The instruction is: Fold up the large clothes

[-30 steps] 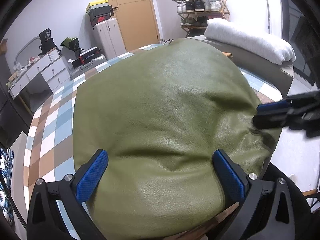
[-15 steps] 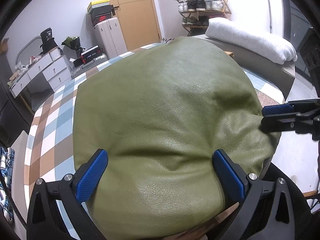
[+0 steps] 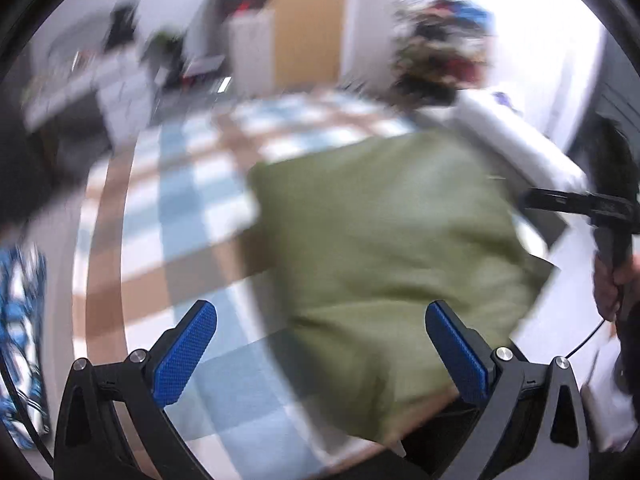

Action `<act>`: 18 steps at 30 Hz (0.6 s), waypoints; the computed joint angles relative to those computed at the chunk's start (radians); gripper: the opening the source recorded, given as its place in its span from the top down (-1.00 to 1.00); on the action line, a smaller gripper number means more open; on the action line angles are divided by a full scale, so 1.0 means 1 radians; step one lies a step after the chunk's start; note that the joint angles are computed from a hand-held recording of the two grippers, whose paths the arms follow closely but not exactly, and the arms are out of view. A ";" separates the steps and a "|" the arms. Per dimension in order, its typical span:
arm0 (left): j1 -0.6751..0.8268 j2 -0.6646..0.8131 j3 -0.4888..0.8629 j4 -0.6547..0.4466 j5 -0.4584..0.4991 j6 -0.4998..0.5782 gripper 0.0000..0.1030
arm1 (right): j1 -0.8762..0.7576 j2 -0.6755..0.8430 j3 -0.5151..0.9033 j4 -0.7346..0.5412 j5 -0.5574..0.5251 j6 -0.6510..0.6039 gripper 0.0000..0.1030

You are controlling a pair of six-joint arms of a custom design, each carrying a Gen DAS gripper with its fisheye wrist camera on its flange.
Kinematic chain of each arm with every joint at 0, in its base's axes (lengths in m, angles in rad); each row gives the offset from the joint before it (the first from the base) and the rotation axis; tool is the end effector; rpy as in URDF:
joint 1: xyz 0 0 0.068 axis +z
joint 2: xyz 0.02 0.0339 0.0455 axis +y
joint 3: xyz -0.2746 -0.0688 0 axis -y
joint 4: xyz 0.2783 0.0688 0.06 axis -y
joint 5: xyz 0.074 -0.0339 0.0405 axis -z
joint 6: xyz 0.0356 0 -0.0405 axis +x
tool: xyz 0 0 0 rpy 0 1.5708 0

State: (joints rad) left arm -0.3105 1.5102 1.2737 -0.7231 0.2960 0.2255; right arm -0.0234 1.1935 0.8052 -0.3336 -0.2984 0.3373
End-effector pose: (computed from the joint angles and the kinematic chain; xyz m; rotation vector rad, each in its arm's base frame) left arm 0.3301 -0.1168 0.2922 0.7800 2.3936 -0.4083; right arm 0.2804 0.0039 0.2476 0.2588 2.2907 0.5039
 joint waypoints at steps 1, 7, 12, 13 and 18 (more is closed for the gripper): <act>0.034 0.104 0.083 -0.070 0.056 -0.016 -0.97 | -0.017 0.078 0.053 -0.016 -0.011 -0.024 -0.43; 0.104 0.516 0.425 -0.407 0.424 -0.007 -0.97 | -0.118 0.414 0.258 -0.108 -0.330 -0.040 -0.54; 0.059 0.618 0.543 -0.518 0.506 0.063 -0.70 | -0.115 0.561 0.376 -0.178 -0.426 -0.034 -0.69; 0.049 0.610 0.533 -0.495 0.501 0.041 -0.71 | -0.107 0.569 0.383 -0.179 -0.427 -0.041 -0.69; 0.019 0.615 0.595 -0.533 0.445 0.027 -0.52 | -0.088 0.557 0.363 -0.142 -0.433 -0.064 -0.55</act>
State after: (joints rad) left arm -0.2910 2.1251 1.8690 -1.2564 0.7405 0.2526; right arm -0.1110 1.7502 1.1684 -0.4757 -0.7311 0.2729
